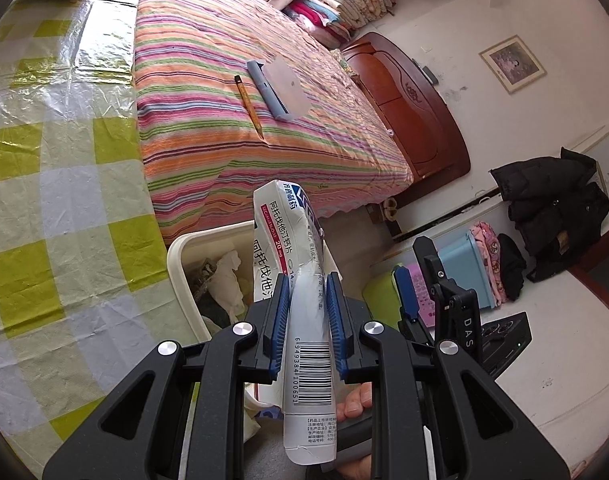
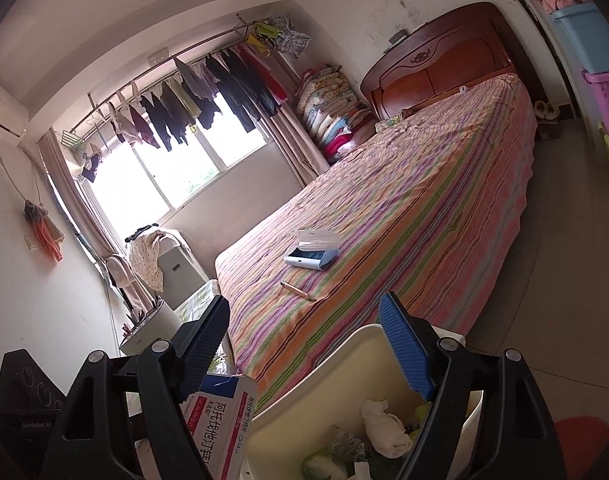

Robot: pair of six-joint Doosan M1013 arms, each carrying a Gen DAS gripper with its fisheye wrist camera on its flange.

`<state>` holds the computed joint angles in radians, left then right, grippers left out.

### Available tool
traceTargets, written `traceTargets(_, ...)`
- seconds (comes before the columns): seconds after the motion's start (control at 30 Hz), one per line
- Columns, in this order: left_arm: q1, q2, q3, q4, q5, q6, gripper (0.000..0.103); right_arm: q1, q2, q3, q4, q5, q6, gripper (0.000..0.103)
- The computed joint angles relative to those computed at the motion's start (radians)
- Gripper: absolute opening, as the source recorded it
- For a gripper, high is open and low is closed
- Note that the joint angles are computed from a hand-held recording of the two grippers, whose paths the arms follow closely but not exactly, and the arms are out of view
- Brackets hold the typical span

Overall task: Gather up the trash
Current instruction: 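Open both tools over the cream bin, dropping the box and blister pack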

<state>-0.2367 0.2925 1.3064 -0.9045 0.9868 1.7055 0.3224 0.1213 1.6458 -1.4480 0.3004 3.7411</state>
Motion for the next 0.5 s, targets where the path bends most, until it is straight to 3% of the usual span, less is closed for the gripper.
traceTargets(0.37,-0.058,0.05,-0.063,0.085,0.026,-0.002,0.02,-0.009,-0.035,0.076,-0.406,0.073,0.532,0.075)
traceTargets(0.5,-0.075,0.054,-0.069,0.116,0.014,-0.009,0.021,-0.013,-0.039,0.083,-0.416,0.082,0.567,0.079)
